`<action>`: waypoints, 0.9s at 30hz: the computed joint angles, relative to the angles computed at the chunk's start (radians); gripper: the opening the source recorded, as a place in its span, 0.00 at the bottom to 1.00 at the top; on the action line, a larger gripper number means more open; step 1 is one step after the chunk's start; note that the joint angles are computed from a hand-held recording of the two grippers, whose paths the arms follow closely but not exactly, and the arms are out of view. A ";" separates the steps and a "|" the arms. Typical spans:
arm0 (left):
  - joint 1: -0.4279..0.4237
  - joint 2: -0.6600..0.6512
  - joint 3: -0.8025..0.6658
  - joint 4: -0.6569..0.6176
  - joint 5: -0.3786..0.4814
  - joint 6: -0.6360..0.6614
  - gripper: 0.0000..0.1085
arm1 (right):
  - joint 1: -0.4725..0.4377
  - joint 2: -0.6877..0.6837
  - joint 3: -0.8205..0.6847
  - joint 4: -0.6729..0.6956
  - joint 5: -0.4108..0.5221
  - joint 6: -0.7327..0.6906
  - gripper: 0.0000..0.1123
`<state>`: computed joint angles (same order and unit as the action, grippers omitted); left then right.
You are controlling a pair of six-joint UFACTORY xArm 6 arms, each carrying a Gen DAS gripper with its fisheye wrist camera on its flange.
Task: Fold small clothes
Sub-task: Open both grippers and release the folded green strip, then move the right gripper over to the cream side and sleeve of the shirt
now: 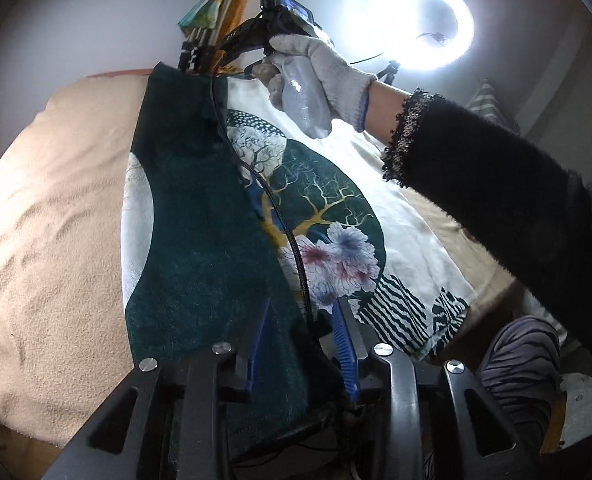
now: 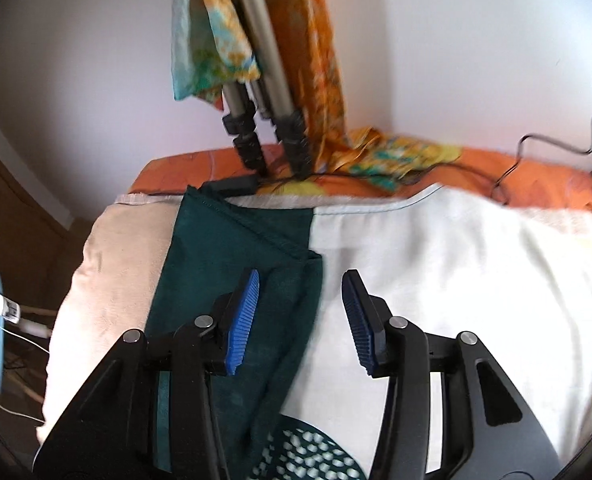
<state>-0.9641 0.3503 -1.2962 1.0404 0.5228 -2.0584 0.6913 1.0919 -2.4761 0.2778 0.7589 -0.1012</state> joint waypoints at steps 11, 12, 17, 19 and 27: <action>-0.086 -0.084 0.082 0.052 0.172 -0.133 0.24 | -0.020 -0.523 0.744 0.366 -0.254 -0.370 0.41; -0.089 -0.090 0.093 0.052 0.174 -0.153 0.23 | -0.024 -0.571 0.803 0.401 -0.270 -0.419 0.41; -0.106 -0.074 0.091 0.022 0.197 -0.165 0.19 | -0.056 -0.765 1.019 0.556 -0.285 -0.588 0.41; -0.116 -0.057 0.067 0.008 0.213 -0.145 0.19 | -0.075 -0.843 1.106 0.604 -0.292 -0.650 0.41; -0.140 0.038 -0.071 -0.007 0.246 -0.064 0.19 | -0.172 -1.068 1.369 0.658 -0.318 -0.777 0.41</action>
